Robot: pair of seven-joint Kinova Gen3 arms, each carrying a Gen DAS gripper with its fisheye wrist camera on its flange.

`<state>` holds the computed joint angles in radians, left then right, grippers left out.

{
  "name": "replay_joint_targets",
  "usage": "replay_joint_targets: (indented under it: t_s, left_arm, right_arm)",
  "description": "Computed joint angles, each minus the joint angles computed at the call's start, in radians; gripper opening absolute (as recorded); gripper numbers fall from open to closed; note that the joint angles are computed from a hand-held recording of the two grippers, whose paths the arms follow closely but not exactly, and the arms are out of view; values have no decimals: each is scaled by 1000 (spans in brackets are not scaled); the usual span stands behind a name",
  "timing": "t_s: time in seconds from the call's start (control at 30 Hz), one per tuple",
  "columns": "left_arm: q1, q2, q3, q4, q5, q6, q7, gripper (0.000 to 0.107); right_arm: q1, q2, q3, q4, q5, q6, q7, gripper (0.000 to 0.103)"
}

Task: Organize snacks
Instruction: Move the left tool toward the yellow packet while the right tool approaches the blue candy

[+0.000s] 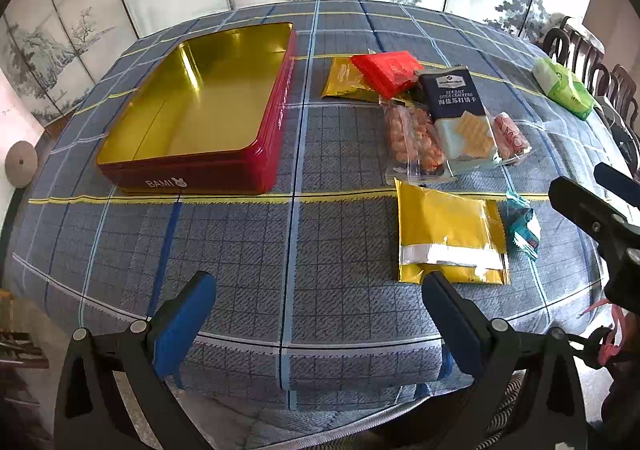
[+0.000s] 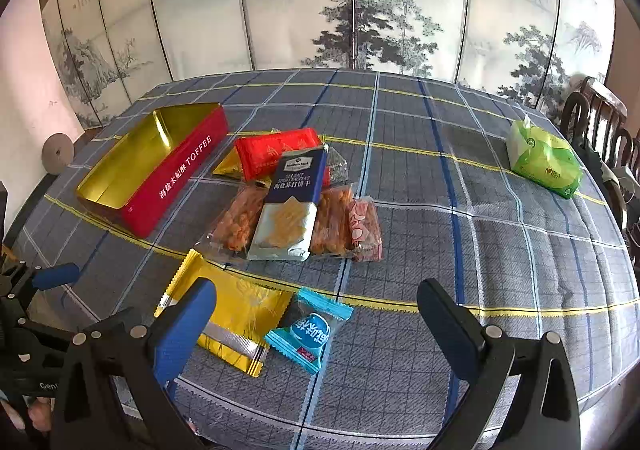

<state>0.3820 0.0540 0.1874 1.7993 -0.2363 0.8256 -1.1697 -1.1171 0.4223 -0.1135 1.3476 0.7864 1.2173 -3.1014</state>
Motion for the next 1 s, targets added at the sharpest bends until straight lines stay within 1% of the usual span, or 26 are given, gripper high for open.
replay_joint_targets:
  t_s: [1.0]
  left_arm:
    - [1, 8, -4, 2, -10, -1, 8, 102]
  right_arm:
    - [4, 17, 5, -25, -42, -4, 50, 102]
